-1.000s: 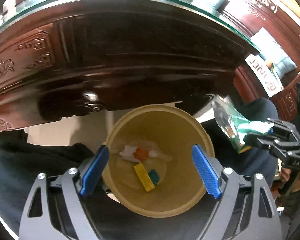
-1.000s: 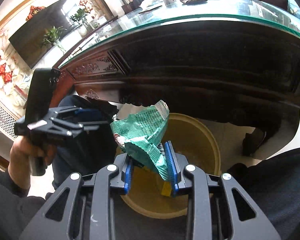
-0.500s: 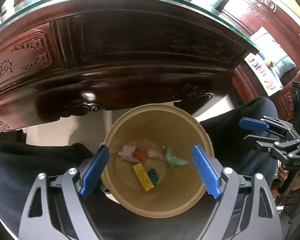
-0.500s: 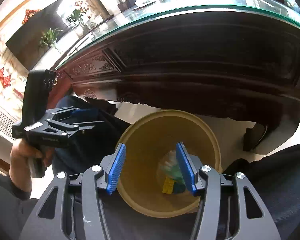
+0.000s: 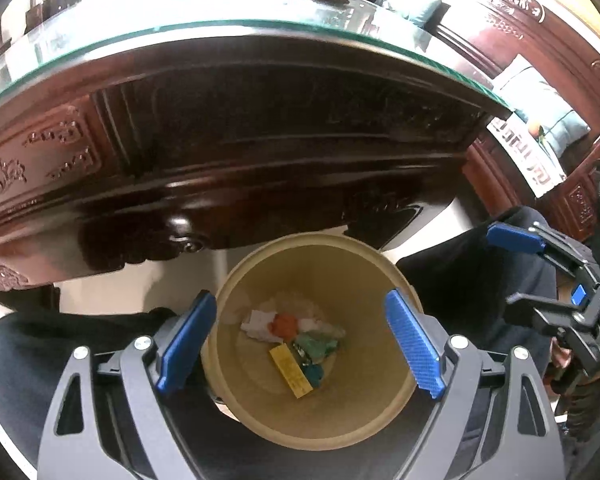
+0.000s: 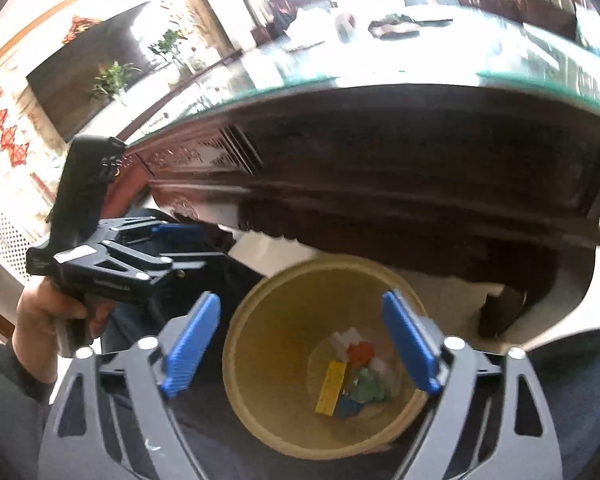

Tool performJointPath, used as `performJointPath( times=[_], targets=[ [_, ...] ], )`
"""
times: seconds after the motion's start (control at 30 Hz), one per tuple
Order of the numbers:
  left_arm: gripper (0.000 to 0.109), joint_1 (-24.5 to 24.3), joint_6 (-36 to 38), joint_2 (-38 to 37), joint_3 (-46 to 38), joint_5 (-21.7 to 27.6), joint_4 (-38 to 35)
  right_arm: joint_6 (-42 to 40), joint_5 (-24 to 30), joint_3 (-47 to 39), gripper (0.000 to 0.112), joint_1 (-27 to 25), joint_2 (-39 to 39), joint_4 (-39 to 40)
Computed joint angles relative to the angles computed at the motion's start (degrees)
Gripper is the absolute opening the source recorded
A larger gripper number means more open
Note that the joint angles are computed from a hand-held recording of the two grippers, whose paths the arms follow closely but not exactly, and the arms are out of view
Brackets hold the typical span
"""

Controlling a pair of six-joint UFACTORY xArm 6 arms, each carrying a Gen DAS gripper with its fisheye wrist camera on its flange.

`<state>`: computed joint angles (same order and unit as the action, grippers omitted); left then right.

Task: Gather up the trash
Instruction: 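Raise both grippers to the table and reach the left gripper toward the booklet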

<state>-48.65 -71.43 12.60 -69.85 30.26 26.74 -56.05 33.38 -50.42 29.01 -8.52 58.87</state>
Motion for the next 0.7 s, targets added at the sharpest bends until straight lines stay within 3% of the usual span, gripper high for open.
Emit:
performJointPath(
  times=[0.1,0.23,0.43,0.5,0.7],
  targets=[
    [0.088,0.25,0.04,-0.14,-0.98,0.78,0.85,-3.27,-2.16,-0.22,0.095,0.68,-0.40,2.58],
    [0.092,0.72,-0.56,-1.25,-2.62,2.37,3.68,-9.44,-5.83,-1.32,0.094,1.39,-0.36,8.03],
    [0.099,2.52,-6.71,-4.38,-5.35,5.35,14.81,-27.05,-15.97,-6.16,0.094,3.97,1.73,22.00],
    [0.099,3.63,-8.03,-4.65,-6.75,6.22,17.79,-26.29,-17.53,-8.77,0.094,4.44,3.73,20.12],
    [0.099,8.11,-4.98,-0.35,-16.66,10.78,20.99,-18.63,-14.22,-16.87,0.094,3.22,9.58,12.74]
  ],
)
